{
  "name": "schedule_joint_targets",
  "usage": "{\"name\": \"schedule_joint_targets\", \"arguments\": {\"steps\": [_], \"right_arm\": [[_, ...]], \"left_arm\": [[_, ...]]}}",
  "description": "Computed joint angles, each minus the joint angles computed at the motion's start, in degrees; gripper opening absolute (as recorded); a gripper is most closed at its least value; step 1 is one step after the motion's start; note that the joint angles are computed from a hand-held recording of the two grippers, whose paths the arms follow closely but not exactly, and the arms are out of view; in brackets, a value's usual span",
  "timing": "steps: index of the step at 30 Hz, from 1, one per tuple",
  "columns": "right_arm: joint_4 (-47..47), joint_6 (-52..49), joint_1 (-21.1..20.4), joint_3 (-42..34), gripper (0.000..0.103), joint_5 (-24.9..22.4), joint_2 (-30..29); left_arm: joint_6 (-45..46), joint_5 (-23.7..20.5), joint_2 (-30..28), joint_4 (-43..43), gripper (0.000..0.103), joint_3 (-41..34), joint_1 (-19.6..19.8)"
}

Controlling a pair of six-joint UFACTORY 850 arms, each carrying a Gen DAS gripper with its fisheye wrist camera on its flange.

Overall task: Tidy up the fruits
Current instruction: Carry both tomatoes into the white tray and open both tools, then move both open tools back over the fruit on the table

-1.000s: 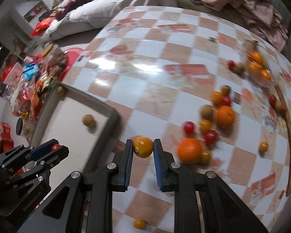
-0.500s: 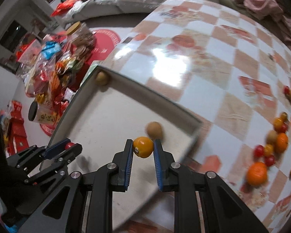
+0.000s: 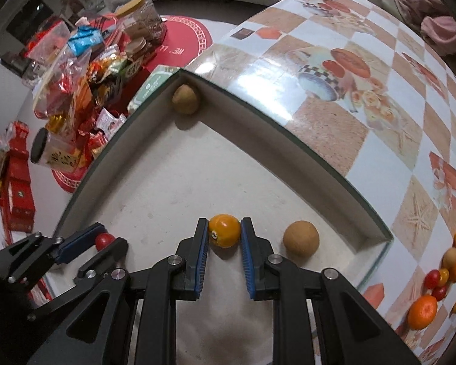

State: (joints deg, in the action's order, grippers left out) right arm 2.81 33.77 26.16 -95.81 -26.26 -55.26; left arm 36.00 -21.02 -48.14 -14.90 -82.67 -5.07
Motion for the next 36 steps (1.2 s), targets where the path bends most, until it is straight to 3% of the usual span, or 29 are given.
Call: {"name": "schedule_joint_targets", "arguments": {"steps": [3, 5, 6, 7, 11, 19, 27, 36], "right_arm": [[-3.2, 2.2, 0.4, -0.9, 0.024, -0.6, -0.5], [-4.0, 2.4, 0.6, -1.3, 0.026, -1.0, -0.7], [-3.3, 1.6, 0.5, -1.3, 0.029, -0.9, -0.7], [-1.7, 0.1, 0.3, -1.1, 0.033, -0.4, -0.6], [0.5, -2.1, 0.1, -1.1, 0.043, -0.1, -0.6], [3.4, -3.3, -0.4, 1.9, 0.076, 4.0, 2.1], [0.4, 3.7, -1.2, 9.1, 0.079, 9.1, 8.0], [-15.7, 26.4, -3.2, 23.2, 0.079, 13.8, 18.4]], "left_arm": [[-0.1, 0.1, -0.3, 0.4, 0.027, -0.1, -0.1], [-1.0, 0.5, -0.2, 1.6, 0.047, 0.0, -0.1], [-0.3, 1.1, 0.1, 0.8, 0.068, 0.4, 0.1], [0.9, 2.2, 0.5, -0.4, 0.071, 1.1, 0.2], [-0.3, 2.4, 0.7, 2.0, 0.071, 1.5, 0.2], [-1.0, 1.8, 1.6, 3.2, 0.071, 2.4, 0.0], [1.2, 1.7, 3.5, 2.7, 0.071, 4.0, -1.8], [10.8, 1.4, 7.2, -5.3, 0.071, 7.4, -5.0]]}}
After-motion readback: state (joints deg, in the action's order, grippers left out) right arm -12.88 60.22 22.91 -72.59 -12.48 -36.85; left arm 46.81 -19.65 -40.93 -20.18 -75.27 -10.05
